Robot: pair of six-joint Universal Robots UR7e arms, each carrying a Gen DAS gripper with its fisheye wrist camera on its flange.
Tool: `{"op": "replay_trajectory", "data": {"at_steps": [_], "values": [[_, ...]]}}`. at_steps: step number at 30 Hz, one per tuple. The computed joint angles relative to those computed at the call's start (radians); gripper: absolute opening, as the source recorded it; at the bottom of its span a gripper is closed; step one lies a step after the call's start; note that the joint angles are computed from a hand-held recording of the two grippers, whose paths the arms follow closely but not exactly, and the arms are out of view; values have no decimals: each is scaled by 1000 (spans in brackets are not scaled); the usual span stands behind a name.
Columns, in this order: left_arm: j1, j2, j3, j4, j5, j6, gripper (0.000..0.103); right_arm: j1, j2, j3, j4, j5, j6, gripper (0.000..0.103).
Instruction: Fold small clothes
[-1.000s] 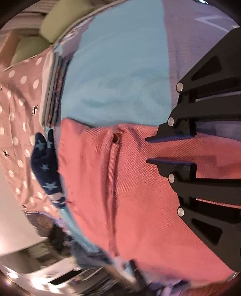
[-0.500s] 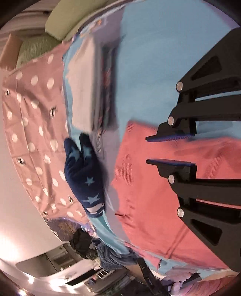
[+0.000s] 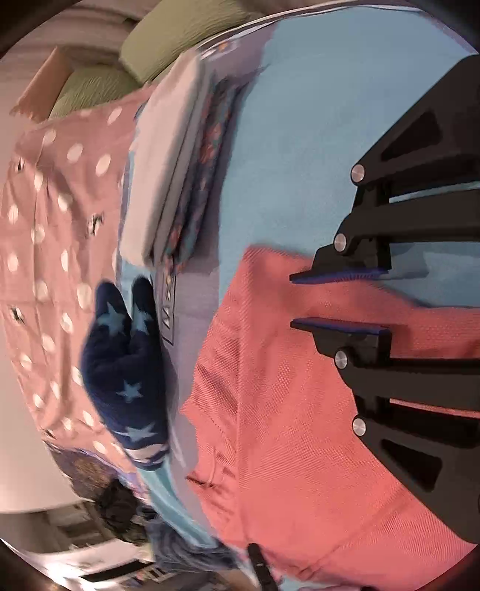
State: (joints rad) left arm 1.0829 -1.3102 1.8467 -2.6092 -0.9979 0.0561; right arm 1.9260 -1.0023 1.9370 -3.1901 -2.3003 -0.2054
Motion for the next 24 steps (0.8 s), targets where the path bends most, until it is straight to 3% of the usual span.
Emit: {"op": "replay_trajectory", "data": {"at_steps": [2,4,6,7,8,9,12,14,16,19,22,24], "values": [[-24,-78,68,-20,-22,33,29,41,-48,104,-121,-1,-37,19],[-66,-193,163,-17,-17,64,38,100,-63,196,-330,-67,-139,23],[-104,-288,238,-13,3,79,57,153,-80,284,-539,-110,-218,42],[-128,-368,295,3,16,74,59,175,-110,343,-603,-118,-204,58],[-140,-427,328,39,18,52,60,181,-138,390,-624,-110,-158,59],[-150,-480,354,87,18,22,60,183,-187,454,-603,-92,-71,59],[-167,-628,417,257,18,-97,60,185,-340,558,-378,-51,190,59],[-157,-714,441,357,-51,-170,58,180,-452,615,-186,30,336,59],[-163,-796,474,431,-96,-206,58,200,-501,641,-91,79,382,59],[-237,-930,522,552,-104,-254,58,235,-550,668,25,158,419,59],[-304,-1027,533,674,-136,-313,58,286,-561,688,103,173,465,59],[-363,-1090,546,762,-119,-372,58,323,-566,701,153,157,513,59]]}}
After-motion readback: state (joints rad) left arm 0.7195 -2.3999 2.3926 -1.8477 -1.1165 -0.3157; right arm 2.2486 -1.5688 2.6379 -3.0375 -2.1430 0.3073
